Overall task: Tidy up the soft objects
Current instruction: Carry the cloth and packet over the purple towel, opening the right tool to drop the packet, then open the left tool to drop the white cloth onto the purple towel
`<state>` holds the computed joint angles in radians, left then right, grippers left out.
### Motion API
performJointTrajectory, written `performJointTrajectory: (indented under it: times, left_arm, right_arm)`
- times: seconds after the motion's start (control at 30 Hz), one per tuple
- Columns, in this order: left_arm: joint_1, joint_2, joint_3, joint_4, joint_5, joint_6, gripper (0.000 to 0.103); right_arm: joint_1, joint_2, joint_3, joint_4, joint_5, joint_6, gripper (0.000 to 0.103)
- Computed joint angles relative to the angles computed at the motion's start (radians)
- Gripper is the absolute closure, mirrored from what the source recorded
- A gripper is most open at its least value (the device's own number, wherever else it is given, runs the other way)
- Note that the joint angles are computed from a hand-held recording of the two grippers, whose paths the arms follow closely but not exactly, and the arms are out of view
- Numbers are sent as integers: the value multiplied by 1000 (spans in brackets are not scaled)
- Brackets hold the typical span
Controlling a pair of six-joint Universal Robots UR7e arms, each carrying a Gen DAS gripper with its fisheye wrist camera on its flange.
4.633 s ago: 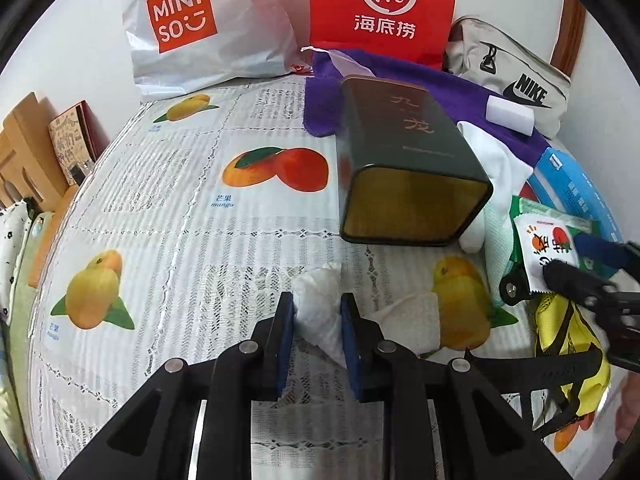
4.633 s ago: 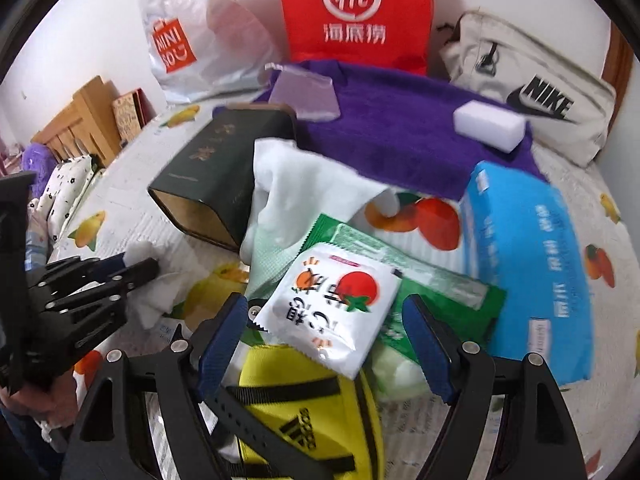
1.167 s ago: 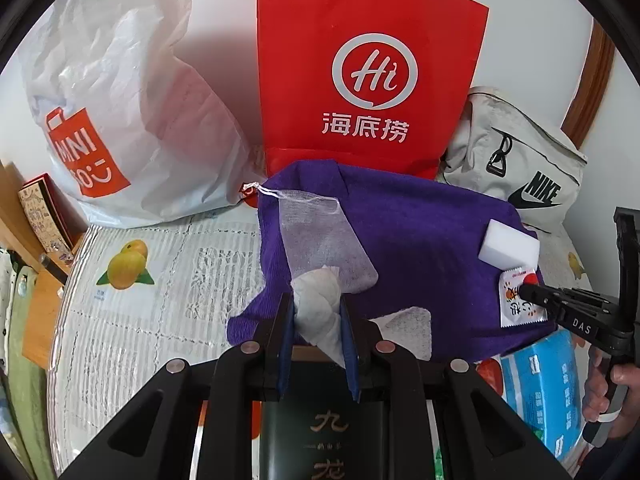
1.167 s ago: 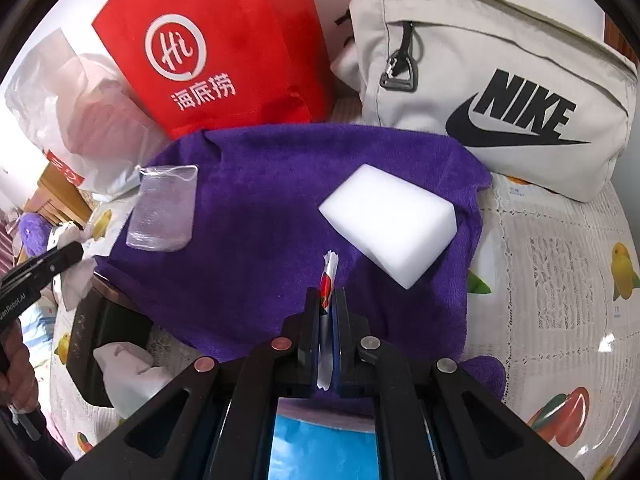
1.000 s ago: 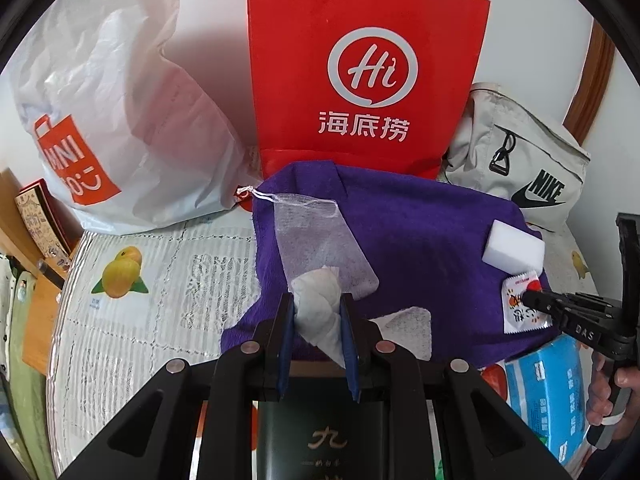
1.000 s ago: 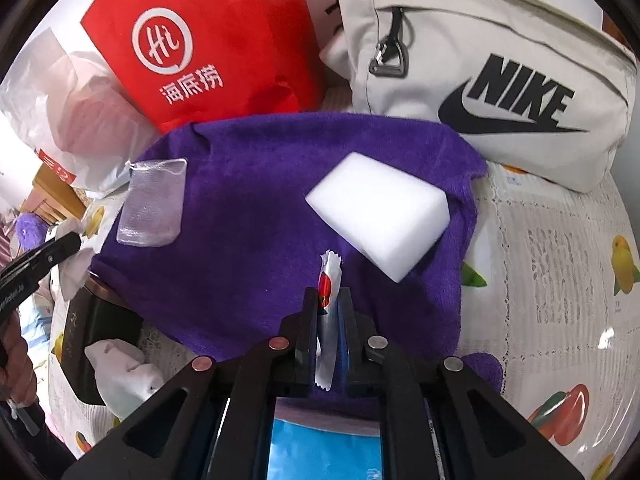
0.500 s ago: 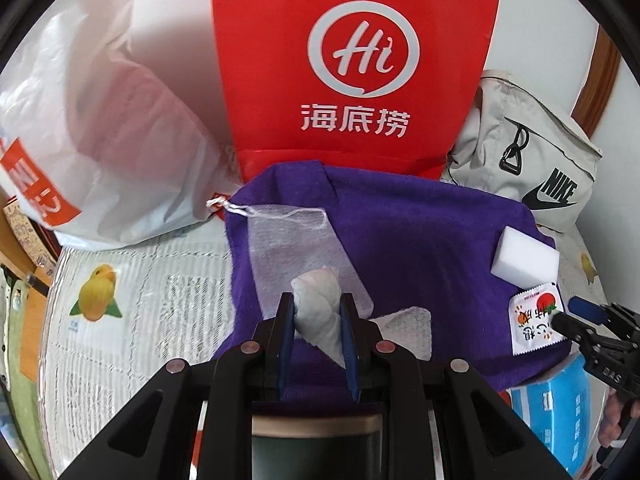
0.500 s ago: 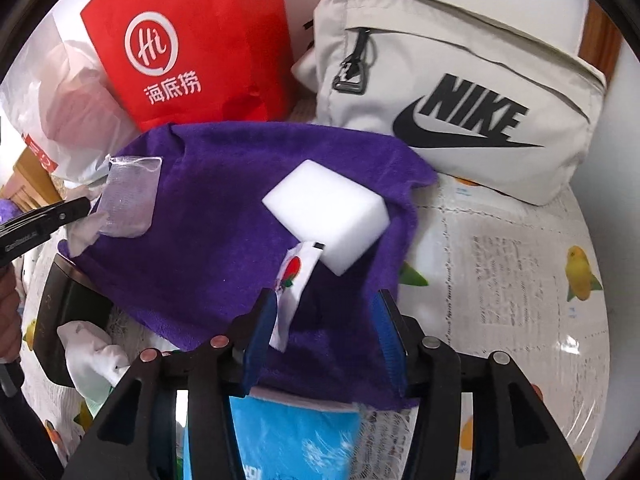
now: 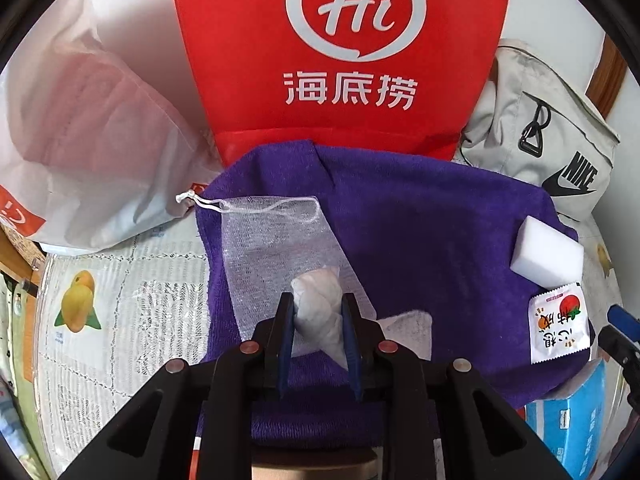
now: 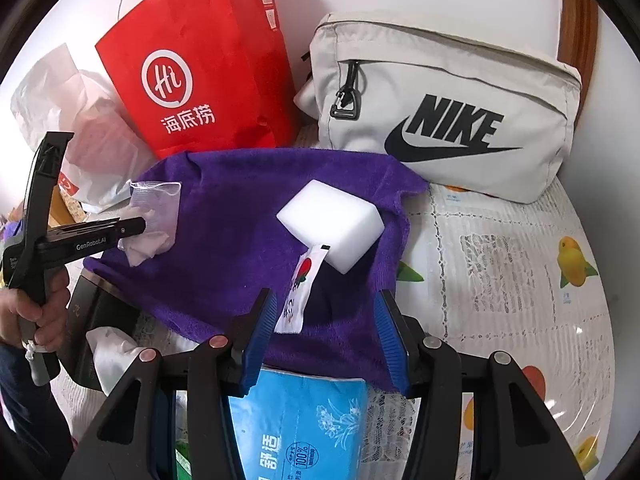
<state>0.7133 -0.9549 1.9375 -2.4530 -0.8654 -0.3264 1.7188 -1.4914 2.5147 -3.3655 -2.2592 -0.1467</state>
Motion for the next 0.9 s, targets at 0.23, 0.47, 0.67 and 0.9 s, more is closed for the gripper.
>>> performJointTrajectory:
  times: [0.23,0.47,0.67,0.9]
  left_arm:
    - [12,15,-24,7,-20,-6,74]
    - [8,-8,-11,-30,-28,-26,39]
    - [-18,-36,-18,46,-18,-57,39]
    - [-69,-100,46,58,-19,-86,39]
  right_arm:
    - [11,1,7,-11,0,-6,52]
    - [27,3,18,-6,6,10,52]
    - [53,-7,35,-2,8,34,52]
    - [117,-25,61,15,-24,71,52]
